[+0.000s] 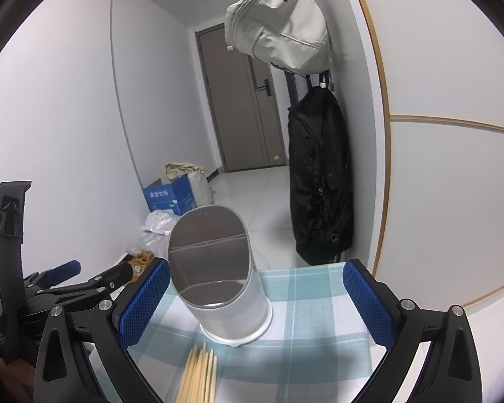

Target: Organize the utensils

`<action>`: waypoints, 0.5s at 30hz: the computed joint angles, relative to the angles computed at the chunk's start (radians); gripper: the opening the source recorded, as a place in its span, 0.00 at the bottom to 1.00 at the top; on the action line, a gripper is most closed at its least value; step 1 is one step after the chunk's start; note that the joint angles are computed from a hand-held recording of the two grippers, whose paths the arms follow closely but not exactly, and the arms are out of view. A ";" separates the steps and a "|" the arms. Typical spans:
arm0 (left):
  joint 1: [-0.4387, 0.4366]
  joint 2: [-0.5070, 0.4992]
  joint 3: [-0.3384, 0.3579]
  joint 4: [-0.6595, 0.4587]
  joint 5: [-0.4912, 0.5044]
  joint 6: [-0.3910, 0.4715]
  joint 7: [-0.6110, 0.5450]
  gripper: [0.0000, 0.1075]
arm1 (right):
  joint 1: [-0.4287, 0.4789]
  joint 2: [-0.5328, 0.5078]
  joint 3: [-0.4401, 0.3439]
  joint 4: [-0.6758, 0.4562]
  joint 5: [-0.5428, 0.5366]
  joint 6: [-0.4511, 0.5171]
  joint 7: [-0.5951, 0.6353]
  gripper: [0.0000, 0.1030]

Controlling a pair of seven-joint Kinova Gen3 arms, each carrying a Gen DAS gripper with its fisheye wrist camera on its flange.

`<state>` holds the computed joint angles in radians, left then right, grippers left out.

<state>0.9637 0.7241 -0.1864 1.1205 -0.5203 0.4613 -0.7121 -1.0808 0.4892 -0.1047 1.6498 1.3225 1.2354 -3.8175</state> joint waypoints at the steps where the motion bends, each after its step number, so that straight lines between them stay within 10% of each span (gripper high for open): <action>1: -0.002 0.000 0.003 0.000 0.001 0.000 -0.002 0.95 | 0.000 0.000 0.000 0.000 0.000 0.001 0.002 1.00; 15: -0.004 0.001 0.007 -0.001 0.005 0.002 -0.007 0.95 | 0.002 0.006 0.004 -0.014 -0.011 -0.007 0.021 1.00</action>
